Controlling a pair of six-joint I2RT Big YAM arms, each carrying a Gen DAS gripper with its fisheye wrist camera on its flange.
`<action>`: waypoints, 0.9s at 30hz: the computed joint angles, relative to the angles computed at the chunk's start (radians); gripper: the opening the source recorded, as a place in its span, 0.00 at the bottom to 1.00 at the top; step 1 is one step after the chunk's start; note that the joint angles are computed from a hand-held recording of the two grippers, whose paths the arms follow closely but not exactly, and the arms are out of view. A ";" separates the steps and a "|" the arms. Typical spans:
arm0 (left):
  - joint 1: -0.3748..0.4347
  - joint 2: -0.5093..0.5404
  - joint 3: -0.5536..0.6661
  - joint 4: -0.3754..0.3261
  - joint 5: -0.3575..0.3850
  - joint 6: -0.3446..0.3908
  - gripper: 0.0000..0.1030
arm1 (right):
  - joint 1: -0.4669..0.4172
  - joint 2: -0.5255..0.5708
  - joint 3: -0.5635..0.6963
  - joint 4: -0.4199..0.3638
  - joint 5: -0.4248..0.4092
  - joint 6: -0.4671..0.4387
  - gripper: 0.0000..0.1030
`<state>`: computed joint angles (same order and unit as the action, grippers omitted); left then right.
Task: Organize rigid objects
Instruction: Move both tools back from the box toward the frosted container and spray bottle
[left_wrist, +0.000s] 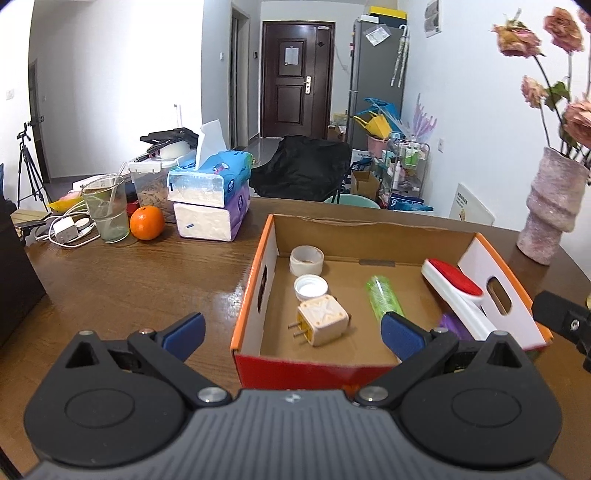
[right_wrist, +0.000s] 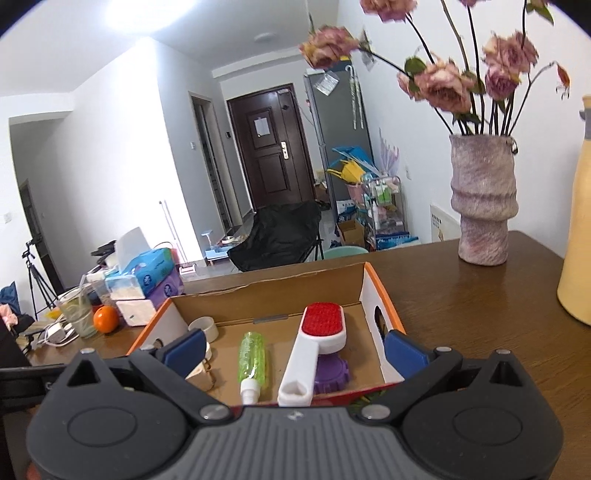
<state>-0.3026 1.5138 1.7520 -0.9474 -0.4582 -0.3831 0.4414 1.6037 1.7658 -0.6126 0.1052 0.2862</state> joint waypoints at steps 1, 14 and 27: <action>-0.006 -0.010 -0.010 -0.001 -0.004 -0.001 1.00 | 0.003 -0.014 -0.014 0.003 0.003 -0.004 1.00; -0.056 -0.143 -0.132 -0.024 -0.016 -0.034 1.00 | 0.033 -0.182 -0.179 0.021 0.036 -0.043 1.00; -0.099 -0.257 -0.246 -0.050 -0.021 -0.071 1.00 | 0.073 -0.303 -0.307 0.010 0.053 -0.066 1.00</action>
